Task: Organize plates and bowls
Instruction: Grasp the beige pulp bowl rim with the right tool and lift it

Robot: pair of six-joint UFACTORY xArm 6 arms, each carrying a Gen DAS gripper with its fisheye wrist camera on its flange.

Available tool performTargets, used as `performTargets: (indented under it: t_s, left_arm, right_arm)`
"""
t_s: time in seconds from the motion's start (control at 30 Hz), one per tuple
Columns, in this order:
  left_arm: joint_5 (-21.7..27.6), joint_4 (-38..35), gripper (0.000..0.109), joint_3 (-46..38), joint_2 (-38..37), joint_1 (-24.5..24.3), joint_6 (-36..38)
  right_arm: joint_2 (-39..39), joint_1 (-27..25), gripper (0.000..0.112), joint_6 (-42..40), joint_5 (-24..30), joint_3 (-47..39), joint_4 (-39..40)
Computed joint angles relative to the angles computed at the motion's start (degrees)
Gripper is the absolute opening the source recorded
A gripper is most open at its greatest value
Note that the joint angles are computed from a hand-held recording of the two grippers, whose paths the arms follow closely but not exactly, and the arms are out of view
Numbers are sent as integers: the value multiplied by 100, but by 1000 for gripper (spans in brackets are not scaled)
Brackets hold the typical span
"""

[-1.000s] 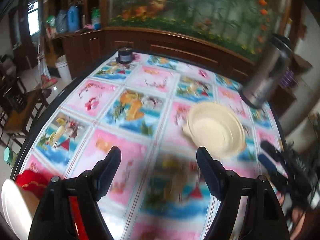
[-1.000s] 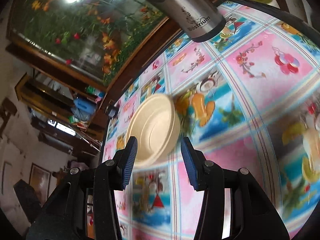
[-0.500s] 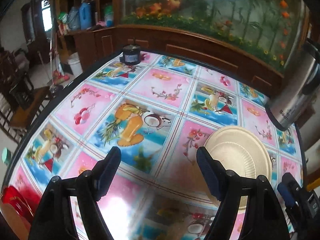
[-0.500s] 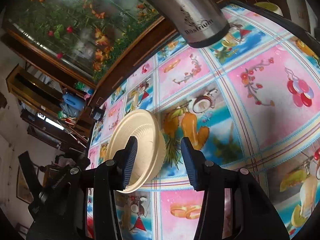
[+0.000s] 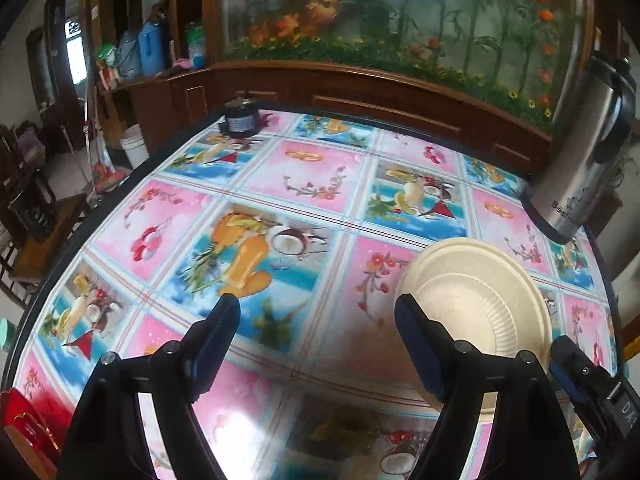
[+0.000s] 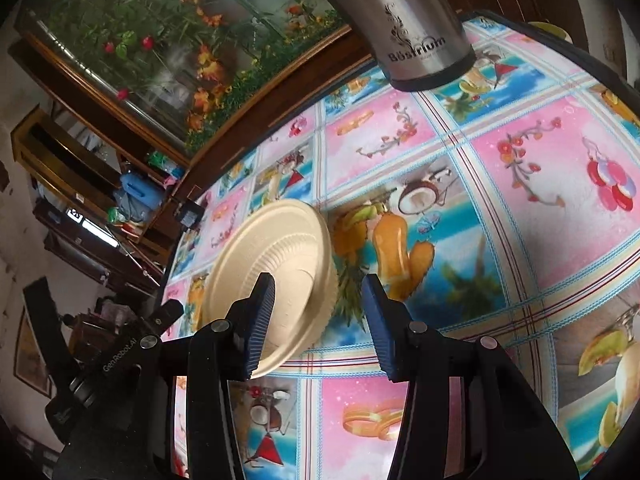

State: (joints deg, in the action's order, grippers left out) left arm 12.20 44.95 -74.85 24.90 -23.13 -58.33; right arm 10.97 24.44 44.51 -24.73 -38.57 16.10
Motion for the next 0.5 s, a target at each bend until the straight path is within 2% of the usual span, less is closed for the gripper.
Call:
performTargets:
  t_s: [0.1,0.3,0.5]
  left_arm:
    - [-91,-183,80,-33,84,-15,164]
    - [-347,191,80,-39,131,15,-180]
    - [-488,49,80,-80,259,-27,55]
  right_arm:
    - [58,129,45,-415,8,-67,481]
    - [115,204,45,-631,1,-124,714]
    - [155,235,45,-682,73,-185,816]
